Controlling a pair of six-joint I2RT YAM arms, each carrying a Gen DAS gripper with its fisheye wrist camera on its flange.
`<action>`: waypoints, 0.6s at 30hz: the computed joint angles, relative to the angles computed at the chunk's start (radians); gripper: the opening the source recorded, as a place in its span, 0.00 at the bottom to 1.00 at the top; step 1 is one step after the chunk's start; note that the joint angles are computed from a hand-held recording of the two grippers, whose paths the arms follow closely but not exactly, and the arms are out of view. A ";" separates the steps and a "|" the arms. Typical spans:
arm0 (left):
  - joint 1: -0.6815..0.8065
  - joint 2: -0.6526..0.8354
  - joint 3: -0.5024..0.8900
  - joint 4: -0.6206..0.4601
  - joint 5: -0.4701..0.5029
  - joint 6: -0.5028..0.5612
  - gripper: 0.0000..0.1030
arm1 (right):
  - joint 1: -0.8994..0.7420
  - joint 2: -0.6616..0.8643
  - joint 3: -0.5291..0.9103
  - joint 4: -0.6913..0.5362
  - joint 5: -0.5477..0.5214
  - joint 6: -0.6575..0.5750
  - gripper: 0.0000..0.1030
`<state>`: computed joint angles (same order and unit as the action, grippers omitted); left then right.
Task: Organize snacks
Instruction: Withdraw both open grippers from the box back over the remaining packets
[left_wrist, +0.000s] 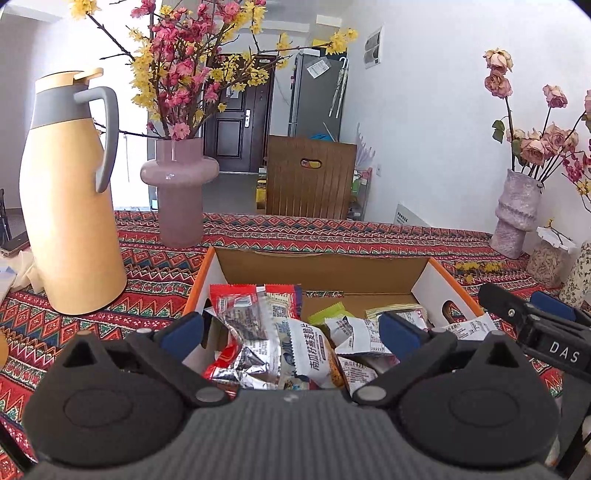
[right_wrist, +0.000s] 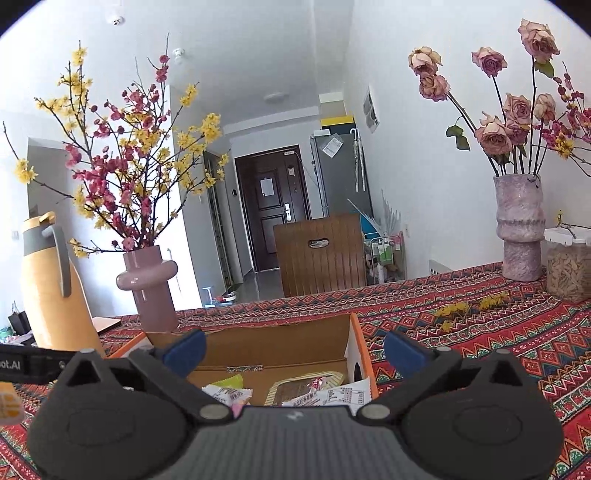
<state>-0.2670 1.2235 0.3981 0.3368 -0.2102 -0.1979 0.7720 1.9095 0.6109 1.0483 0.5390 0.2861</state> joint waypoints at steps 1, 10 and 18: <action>-0.002 -0.020 -0.013 -0.007 -0.002 0.001 1.00 | 0.006 -0.014 -0.014 0.003 0.003 0.001 1.00; -0.026 -0.206 -0.108 -0.101 -0.013 -0.010 1.00 | 0.088 -0.136 -0.123 -0.036 0.052 0.023 1.00; -0.027 -0.391 -0.184 -0.239 -0.008 -0.022 1.00 | 0.202 -0.187 -0.179 -0.115 0.121 0.074 1.00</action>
